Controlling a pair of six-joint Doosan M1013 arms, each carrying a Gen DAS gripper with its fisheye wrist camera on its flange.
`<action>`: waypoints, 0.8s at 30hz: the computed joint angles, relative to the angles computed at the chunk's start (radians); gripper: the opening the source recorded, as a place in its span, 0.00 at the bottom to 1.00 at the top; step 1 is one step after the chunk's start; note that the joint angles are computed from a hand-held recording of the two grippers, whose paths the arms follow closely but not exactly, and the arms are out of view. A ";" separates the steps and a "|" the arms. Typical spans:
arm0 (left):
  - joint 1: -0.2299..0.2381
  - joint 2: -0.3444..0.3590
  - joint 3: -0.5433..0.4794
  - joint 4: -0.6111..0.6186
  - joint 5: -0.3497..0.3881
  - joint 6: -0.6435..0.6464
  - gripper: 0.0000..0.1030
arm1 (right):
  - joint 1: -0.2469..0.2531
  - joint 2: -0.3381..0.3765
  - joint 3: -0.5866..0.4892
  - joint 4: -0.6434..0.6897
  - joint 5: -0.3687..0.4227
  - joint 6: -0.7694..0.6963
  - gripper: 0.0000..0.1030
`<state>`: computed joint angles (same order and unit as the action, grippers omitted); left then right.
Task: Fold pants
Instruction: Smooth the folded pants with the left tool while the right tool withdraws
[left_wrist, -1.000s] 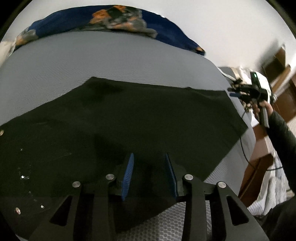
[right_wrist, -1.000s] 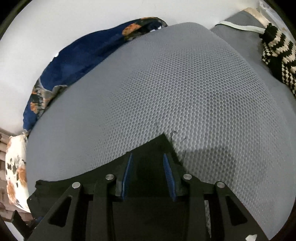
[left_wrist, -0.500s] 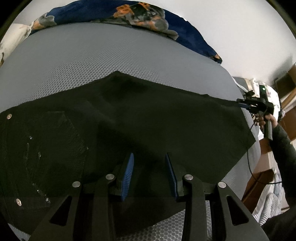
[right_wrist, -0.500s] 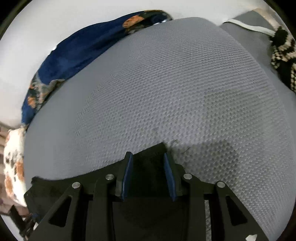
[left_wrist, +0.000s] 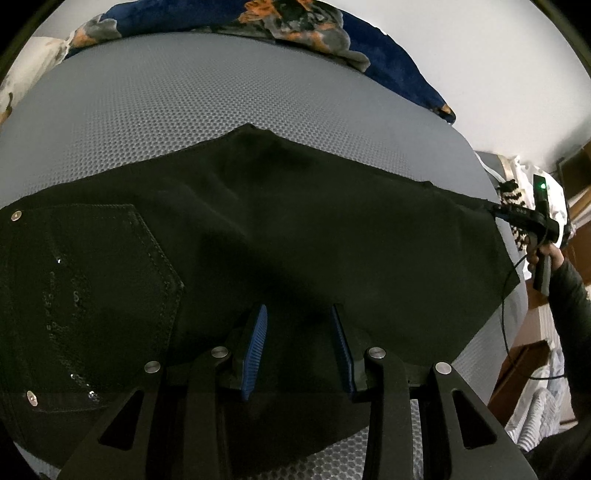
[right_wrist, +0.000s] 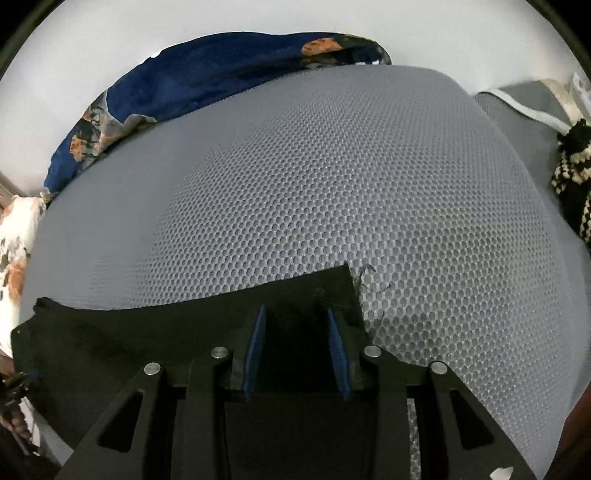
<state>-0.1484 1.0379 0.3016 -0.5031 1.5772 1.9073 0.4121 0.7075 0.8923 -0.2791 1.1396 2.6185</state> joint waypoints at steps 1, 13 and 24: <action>0.000 0.000 0.000 0.002 -0.001 -0.001 0.35 | 0.002 0.008 -0.015 -0.015 0.016 0.002 0.07; 0.008 -0.014 0.028 0.008 -0.080 -0.024 0.35 | 0.050 -0.041 0.052 -0.279 0.004 0.247 0.02; 0.019 0.001 0.027 0.019 -0.123 -0.033 0.35 | 0.033 0.027 -0.021 -0.220 0.096 0.292 0.09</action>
